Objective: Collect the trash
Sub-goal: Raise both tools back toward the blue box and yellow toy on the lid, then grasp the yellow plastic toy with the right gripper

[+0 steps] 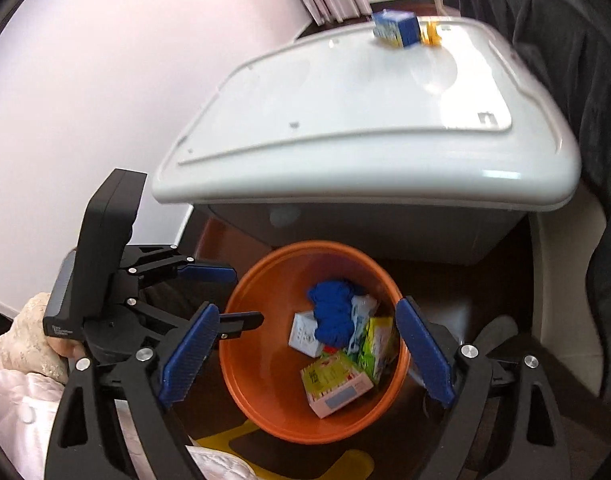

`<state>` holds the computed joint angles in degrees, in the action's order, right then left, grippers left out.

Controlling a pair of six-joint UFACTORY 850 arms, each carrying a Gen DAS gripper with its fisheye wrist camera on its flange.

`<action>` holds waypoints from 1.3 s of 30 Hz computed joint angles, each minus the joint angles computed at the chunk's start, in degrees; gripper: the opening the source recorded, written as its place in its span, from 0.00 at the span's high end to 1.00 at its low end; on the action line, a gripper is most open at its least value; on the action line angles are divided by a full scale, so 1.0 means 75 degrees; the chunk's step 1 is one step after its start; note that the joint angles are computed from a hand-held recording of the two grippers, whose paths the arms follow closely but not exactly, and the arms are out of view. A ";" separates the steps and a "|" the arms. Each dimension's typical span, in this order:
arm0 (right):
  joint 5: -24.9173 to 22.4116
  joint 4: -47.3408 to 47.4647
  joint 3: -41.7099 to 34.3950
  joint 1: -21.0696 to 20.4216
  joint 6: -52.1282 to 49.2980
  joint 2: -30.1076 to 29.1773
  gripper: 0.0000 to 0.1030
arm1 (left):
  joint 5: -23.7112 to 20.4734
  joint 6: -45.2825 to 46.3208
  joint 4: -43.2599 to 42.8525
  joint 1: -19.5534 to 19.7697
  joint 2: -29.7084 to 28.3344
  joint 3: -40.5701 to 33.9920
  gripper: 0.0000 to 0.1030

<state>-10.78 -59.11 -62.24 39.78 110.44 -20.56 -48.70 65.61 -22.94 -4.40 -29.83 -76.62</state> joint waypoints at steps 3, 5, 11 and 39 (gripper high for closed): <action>-0.0229 -0.0532 -0.0140 -0.0101 0.0320 0.0076 0.14 | -0.0073 0.0145 -0.0331 0.0023 0.0020 -0.0155 0.40; -0.0341 -0.0437 -0.0322 -0.0250 -0.0056 0.0051 0.14 | -0.0007 0.0266 -0.0510 0.0035 0.0061 -0.0230 0.40; -0.1353 0.0128 -0.1272 -0.0777 -0.1728 -0.0259 0.14 | -0.0057 0.0531 -0.0980 0.0187 0.0170 -0.0393 0.40; -0.2115 0.2711 -0.5859 -0.3256 -0.5341 -0.4031 0.18 | -0.0680 0.0127 -0.1217 0.0079 -0.1219 -0.2238 0.40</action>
